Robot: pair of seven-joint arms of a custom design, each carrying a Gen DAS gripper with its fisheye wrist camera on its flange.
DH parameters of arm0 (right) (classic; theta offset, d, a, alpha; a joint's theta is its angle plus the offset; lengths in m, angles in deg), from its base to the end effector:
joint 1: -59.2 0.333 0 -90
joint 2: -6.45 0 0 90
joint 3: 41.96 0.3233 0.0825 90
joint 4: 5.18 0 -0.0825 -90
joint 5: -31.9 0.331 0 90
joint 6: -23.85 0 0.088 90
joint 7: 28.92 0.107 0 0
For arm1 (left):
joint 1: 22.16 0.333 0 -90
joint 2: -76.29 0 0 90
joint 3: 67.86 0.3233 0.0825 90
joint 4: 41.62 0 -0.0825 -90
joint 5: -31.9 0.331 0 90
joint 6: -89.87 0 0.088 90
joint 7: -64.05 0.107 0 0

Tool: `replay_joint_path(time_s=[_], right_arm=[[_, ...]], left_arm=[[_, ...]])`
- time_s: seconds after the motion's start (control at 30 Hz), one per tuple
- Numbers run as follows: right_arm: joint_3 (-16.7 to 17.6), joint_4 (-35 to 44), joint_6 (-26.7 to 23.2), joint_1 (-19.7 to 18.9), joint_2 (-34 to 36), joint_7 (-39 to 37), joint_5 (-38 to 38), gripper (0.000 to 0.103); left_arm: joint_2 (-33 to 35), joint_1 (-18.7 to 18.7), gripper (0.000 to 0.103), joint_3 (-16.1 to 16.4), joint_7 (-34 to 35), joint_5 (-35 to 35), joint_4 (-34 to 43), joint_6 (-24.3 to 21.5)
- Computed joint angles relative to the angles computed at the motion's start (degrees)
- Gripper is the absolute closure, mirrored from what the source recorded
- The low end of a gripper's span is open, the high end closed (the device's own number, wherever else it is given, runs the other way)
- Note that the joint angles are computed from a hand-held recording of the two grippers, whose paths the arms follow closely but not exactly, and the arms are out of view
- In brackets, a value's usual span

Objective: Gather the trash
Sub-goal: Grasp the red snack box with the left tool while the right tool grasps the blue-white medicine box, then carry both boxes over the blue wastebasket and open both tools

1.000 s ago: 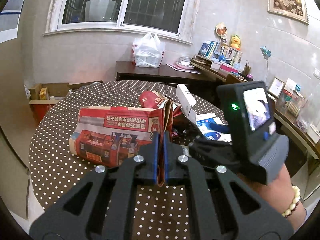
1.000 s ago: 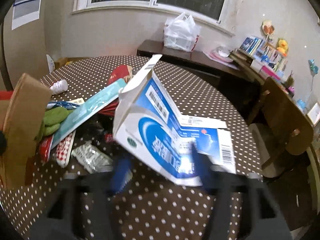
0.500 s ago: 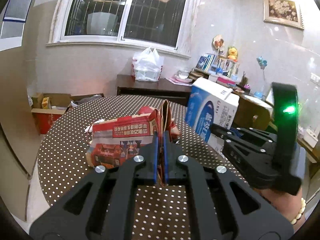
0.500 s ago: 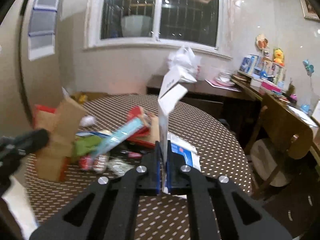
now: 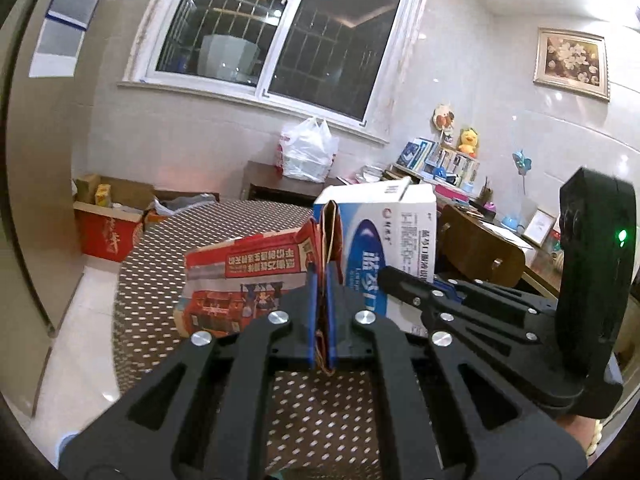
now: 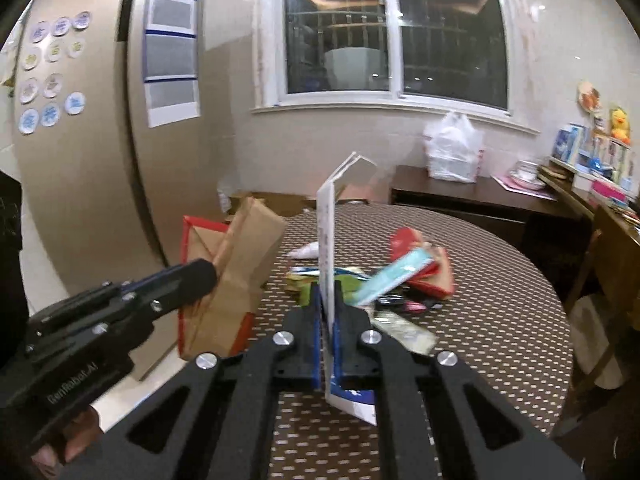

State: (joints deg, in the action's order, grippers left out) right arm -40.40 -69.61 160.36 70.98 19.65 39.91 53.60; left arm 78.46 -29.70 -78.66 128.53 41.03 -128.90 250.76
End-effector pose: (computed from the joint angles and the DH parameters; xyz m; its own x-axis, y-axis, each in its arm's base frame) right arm 0.5805 0.1379 0.8012 0.4789 -0.8763 -0.0517 -0.4327 -0.1844 -0.8825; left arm 0.5245 -0.1784 0.7878 -0.1686 -0.9488 0.2669 -0.3648 -0.1915 -0.9112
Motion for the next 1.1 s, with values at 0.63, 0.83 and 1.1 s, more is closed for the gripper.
replay_joint_path(time_s=[0.63,0.83,1.1], right_arm=[[6.9,-4.0,-2.4,14.1,0.1,-6.3,1.6,0.098],[7.4,-3.1,-4.2,20.3,4.4,-5.7,-4.3,0.098],[5.7,6.0,-15.5,25.4,16.6,0.8,-8.8,0.098]], left_arm=[[-28.3,4.4,0.099,13.4,-14.4,4.4,-42.5,8.2],[-32.9,6.8,0.099,17.0,-17.5,5.0,-52.0,7.9],[-30.5,3.2,0.099,25.6,-13.6,-1.7,-60.6,5.4]])
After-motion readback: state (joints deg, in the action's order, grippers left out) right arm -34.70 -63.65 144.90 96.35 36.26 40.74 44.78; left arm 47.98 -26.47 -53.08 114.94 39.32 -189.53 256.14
